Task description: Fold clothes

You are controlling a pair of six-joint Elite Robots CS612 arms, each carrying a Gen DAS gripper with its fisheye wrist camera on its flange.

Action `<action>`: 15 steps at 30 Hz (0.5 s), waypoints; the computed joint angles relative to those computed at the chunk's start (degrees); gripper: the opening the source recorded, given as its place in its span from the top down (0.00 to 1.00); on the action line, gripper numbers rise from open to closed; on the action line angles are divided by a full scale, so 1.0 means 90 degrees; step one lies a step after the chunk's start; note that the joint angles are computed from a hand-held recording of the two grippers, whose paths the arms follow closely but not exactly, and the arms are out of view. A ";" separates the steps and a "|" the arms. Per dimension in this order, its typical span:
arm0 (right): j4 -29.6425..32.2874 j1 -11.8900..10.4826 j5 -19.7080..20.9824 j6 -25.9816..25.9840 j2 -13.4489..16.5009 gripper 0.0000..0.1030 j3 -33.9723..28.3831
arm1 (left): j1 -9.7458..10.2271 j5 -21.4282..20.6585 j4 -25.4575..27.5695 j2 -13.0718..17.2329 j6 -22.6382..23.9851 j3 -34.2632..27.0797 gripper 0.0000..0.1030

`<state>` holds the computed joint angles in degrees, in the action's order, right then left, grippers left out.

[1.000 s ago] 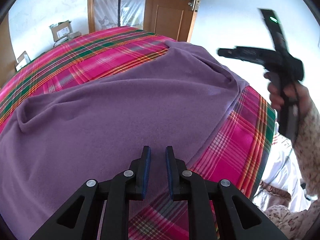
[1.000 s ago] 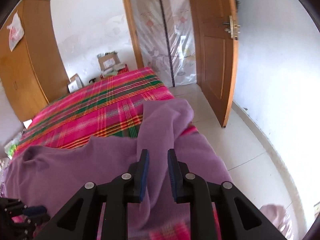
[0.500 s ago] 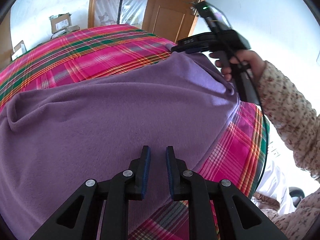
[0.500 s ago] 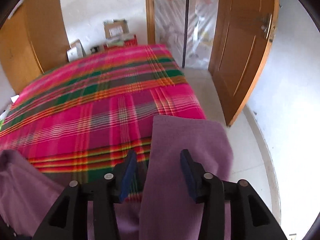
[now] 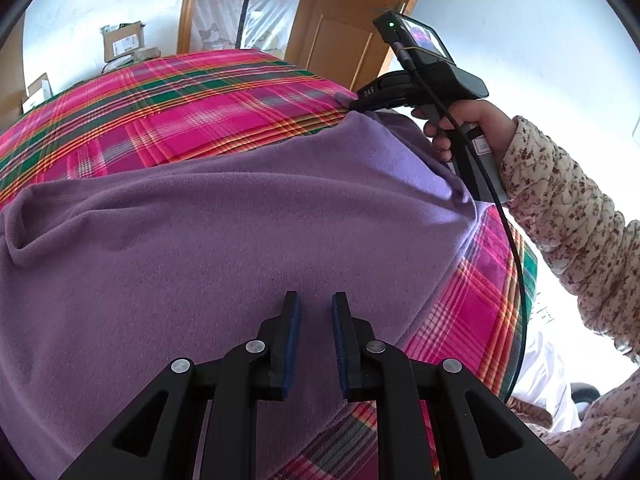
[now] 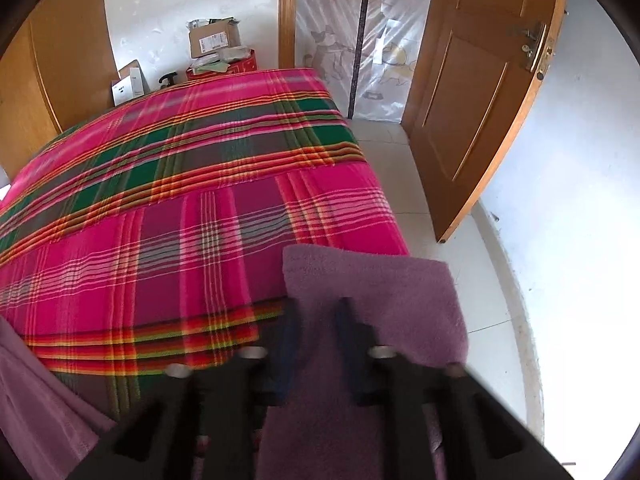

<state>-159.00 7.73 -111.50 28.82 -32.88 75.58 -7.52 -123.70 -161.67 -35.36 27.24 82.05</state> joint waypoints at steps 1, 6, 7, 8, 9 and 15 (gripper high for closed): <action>-0.0012 0.0006 -0.0031 0.0013 -0.0007 0.94 0.0016 | -0.0005 0.0020 -0.0013 -0.0004 -0.0005 0.0007 0.84; -0.0619 -0.0015 -0.0091 0.0205 -0.0187 0.95 0.0406 | -0.0032 0.0152 -0.0119 -0.0026 -0.0042 0.0055 0.84; -0.0788 -0.0015 -0.0118 0.0234 -0.0247 0.95 0.0522 | -0.0039 0.0180 -0.0148 -0.0034 -0.0050 0.0073 0.84; -0.0973 -0.0012 -0.0178 0.0284 -0.0326 0.95 0.0671 | -0.0046 0.0214 -0.0178 -0.0040 -0.0066 0.0087 0.84; -0.1120 -0.0012 -0.0203 0.0322 -0.0396 0.95 0.0801 | -0.0052 0.0245 -0.0205 -0.0043 -0.0079 0.0098 0.83; -0.2083 -0.0075 -0.0272 0.0819 -0.0822 0.95 0.1626 | -0.0096 0.0413 -0.0317 -0.0078 -0.0025 0.0172 0.77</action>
